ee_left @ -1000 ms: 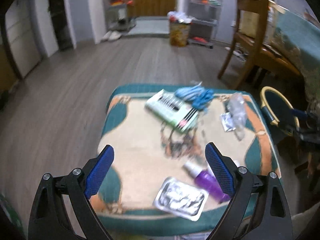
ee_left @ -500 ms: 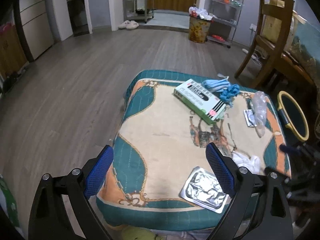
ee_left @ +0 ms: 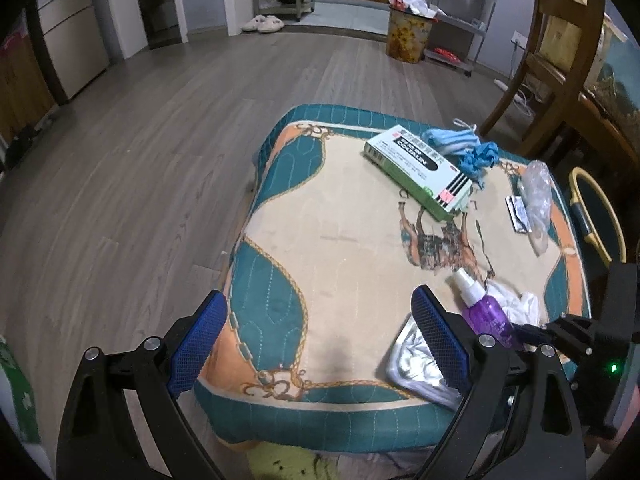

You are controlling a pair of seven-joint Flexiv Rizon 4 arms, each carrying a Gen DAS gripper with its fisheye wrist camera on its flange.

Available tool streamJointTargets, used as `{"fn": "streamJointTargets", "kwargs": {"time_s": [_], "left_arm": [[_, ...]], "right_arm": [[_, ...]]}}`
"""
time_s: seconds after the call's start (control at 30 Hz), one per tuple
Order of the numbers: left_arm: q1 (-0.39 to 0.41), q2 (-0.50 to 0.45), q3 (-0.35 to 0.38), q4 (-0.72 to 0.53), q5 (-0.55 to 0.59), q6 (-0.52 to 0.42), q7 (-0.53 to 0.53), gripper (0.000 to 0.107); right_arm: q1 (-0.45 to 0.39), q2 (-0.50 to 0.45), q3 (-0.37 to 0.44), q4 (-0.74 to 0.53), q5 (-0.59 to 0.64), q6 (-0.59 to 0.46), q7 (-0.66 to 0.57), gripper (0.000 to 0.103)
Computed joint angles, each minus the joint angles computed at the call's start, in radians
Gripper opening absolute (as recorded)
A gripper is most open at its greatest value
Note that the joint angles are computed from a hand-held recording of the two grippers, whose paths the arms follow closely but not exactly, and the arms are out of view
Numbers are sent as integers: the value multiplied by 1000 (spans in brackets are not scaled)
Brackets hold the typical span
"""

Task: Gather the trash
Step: 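Grasp the purple spray bottle with the right gripper while the left gripper grasps the foil blister pack, then carry the spray bottle and foil pack to the wastebasket and release both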

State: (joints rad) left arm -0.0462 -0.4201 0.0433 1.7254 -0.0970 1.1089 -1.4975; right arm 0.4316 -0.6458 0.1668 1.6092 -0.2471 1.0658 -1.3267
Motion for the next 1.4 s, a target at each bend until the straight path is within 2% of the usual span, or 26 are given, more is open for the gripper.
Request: {"fn": "streamJointTargets", "kwargs": {"time_s": [0.17,0.43,0.6,0.7,0.97,1.23,1.4], "left_arm": [[1,3,-11,5,-3,-12,18,93],[10,11,-101,89,-131,15,143,93],[-47,-30,-84,55,-47,-23,238,93],[-56,-46,-92,47,-49,-52,278,93],[-121,-94,-37,-20,61,-125,252,95],[-96,-114,-55,-49,23,-173,245,99],[-84,-125,-61,-77,9,-199,272,93]], "right_arm": [[3,25,-15,20,-11,25,20,31],[-38,104,-17,92,17,112,80,31],[-75,150,-17,131,34,148,104,31],[-92,158,-14,134,48,160,118,31],[-116,160,7,139,67,166,98,31],[-127,152,14,121,91,162,86,31],[-126,149,13,112,98,164,84,31]]}}
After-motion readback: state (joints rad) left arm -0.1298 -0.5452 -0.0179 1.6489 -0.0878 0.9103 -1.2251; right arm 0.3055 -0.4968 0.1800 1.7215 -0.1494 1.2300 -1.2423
